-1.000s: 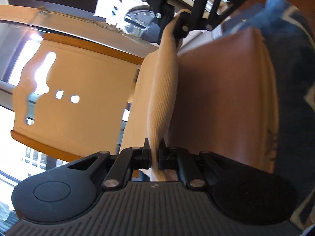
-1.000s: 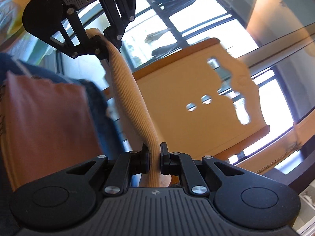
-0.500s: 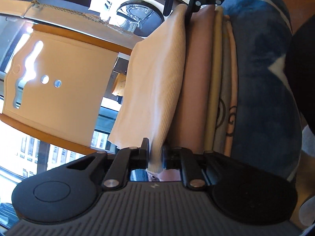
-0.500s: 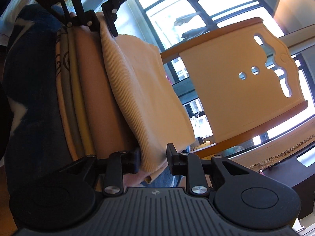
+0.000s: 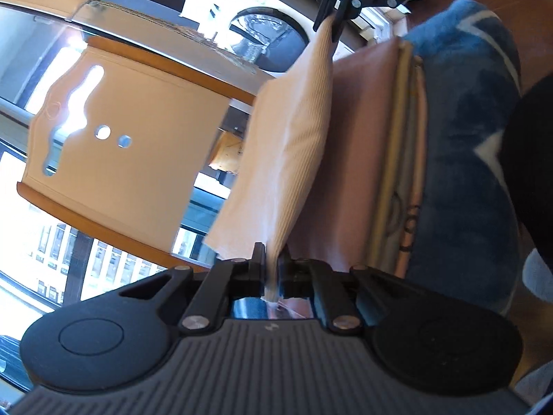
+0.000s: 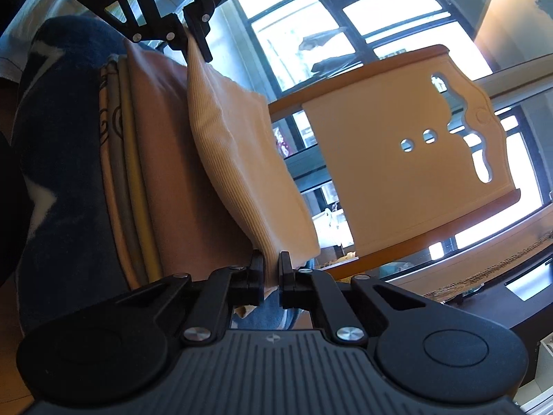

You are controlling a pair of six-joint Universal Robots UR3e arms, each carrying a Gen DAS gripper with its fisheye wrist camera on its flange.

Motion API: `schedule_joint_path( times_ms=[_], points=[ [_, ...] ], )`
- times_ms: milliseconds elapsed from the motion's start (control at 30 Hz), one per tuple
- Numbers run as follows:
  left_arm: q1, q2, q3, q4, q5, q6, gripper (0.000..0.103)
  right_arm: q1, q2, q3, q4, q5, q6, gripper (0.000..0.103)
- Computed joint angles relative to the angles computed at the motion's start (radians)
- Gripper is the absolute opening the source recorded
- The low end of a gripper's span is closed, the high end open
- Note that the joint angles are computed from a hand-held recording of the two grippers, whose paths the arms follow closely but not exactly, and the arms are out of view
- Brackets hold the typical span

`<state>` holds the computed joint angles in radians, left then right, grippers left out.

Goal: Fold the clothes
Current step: 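Lower the tank top onto the stack and open both grippers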

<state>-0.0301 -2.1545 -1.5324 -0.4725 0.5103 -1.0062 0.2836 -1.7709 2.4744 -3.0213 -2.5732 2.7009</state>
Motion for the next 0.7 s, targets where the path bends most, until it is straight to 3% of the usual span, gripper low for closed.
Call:
schedule_joint_path(
  times_ms=[67,200,500,567,700],
  points=[
    [-0.007,-0.011,-0.024,0.014,0.040,0.036,0.005,0.029,0.001,0.000,0.066,-0.008,0.062,0.004],
    [-0.005,-0.017,-0.049,0.051,0.038,0.020,0.005,0.042,0.044,0.038,0.085,0.016,0.103,0.004],
    [0.014,-0.012,-0.081,0.071,0.011,-0.013,0.008,0.019,0.075,0.019,0.039,0.004,0.051,0.013],
    [-0.010,-0.023,-0.047,0.087,0.025,-0.071,0.006,0.019,0.066,0.020,0.057,0.011,0.078,0.004],
    [-0.003,-0.004,-0.045,0.077,-0.011,-0.081,0.005,0.036,0.043,0.009,0.091,-0.004,0.120,0.003]
  ],
)
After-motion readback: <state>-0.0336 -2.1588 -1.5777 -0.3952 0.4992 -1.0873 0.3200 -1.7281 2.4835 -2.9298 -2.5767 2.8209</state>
